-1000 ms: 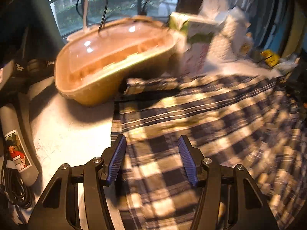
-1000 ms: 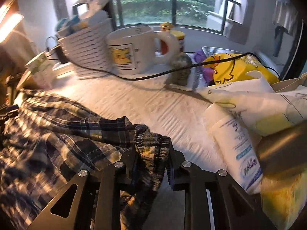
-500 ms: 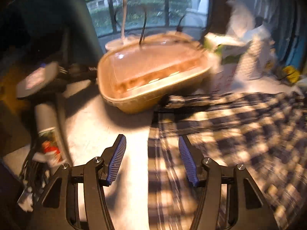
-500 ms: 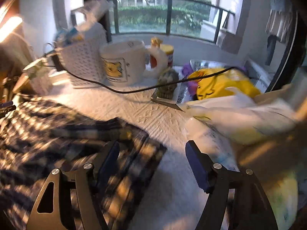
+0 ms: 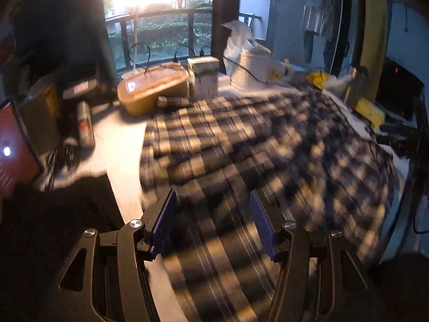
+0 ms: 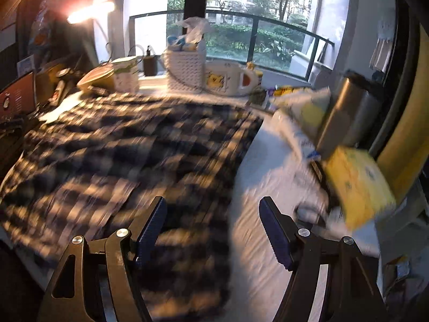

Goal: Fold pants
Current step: 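Lay the pants flat and open both grippers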

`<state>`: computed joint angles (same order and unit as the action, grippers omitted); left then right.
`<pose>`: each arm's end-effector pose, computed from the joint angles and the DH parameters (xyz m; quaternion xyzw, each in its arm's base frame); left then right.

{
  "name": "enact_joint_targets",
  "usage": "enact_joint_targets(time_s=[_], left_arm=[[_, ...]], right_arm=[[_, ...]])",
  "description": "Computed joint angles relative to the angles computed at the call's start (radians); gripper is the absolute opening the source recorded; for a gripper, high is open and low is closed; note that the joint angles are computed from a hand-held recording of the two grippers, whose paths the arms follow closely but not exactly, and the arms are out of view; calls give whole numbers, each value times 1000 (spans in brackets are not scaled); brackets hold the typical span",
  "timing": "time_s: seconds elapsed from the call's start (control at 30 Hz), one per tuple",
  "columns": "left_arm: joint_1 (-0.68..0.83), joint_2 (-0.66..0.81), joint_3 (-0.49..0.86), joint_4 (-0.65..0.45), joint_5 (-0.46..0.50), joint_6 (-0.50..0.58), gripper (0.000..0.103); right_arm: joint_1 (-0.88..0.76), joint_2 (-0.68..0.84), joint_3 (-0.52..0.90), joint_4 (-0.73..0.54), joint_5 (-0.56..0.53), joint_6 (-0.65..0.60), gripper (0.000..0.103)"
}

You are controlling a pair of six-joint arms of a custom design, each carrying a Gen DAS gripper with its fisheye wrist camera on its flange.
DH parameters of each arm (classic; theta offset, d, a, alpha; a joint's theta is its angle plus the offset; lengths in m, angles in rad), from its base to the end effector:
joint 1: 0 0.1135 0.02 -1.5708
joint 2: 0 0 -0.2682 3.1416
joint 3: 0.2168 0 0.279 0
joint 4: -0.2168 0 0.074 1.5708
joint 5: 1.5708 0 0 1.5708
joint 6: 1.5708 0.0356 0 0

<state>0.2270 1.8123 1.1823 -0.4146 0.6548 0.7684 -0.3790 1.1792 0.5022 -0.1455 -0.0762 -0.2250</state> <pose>0.3859 0.0669 0.1735 0.3251 0.8586 -0.1553 0.3646 0.2259 -0.0871 0.1572 0.0577 0.9285 -0.0748 0.3592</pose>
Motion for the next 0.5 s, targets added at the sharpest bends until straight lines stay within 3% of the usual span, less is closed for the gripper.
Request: enact_joint_targets(time_s=[0.13,0.33,0.43,0.5], left_arm=[[51,-87,-154,16,25,85,57],[185,-130,-226,-90,102,197,57],[237,-140,-270,-88,130,268,57],[263,-119,-256,-169,146,354,57]], right_arm=[[59,-115,-94,-31,45,52,73],[111,-305,-183,-127,59,147,73],[121,-359,-198,-161,68,189,73],[135,-384,-201,-182,80,217,74]])
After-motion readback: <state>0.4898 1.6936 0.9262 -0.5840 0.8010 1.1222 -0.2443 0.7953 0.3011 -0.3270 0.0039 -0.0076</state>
